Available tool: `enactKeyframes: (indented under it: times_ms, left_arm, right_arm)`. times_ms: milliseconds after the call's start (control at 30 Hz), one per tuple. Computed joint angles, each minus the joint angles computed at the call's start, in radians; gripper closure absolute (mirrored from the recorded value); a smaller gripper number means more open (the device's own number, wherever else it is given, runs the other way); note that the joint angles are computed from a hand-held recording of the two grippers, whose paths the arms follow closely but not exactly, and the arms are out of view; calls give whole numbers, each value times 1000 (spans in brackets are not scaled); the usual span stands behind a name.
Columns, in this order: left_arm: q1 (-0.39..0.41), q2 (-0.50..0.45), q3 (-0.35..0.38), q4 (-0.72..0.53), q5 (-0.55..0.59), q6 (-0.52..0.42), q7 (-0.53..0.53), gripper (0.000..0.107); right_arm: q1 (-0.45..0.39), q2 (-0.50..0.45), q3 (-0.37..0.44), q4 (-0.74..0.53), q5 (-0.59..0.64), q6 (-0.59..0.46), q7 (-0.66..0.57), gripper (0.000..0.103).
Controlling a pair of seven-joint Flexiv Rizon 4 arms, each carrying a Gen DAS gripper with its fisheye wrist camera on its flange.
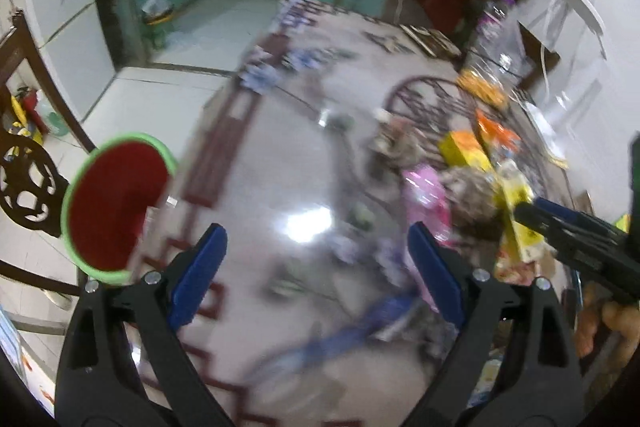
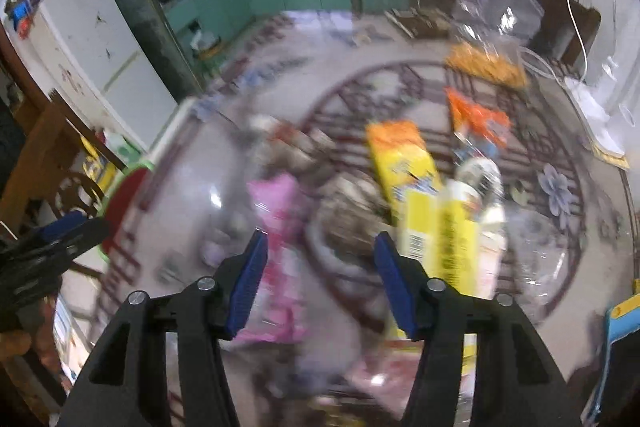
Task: Collect trash
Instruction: 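Grasp the pink wrapper with the left tool while the right tool grasps crumpled paper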
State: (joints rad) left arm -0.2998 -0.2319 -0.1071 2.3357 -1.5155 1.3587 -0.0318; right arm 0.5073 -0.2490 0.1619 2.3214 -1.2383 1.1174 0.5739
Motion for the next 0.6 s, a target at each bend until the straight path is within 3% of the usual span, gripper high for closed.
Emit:
enactKeyframes:
  times_ms: [167, 367, 400, 433, 500, 600]
  left_arm:
    - [-82, 18, -24, 35, -70, 80, -2, 17]
    - [-177, 19, -14, 40, -158, 148, -5, 17]
    - [-188, 17, -11, 40, -155, 155, -15, 17]
    - [-200, 12, -10, 38, -150, 167, -31, 17]
    - [-216, 3, -9, 38, -124, 182, -71, 17]
    - [-225, -12, -17, 35, -68, 200, -124, 17]
  right_arm:
    - [-64, -20, -35, 11, -88, 95, -70, 52]
    - [-66, -136, -43, -68, 51, 117, -388, 55]
    - [-59, -151, -49, -72, 76, 117, -420, 62]
    - [-56, -169, -49, -79, 120, 113, -465, 79]
    - [-46, -189, -79, -72, 132, 152, -485, 81]
    - [-30, -158, -168, -35, -9, 264, -374, 86]
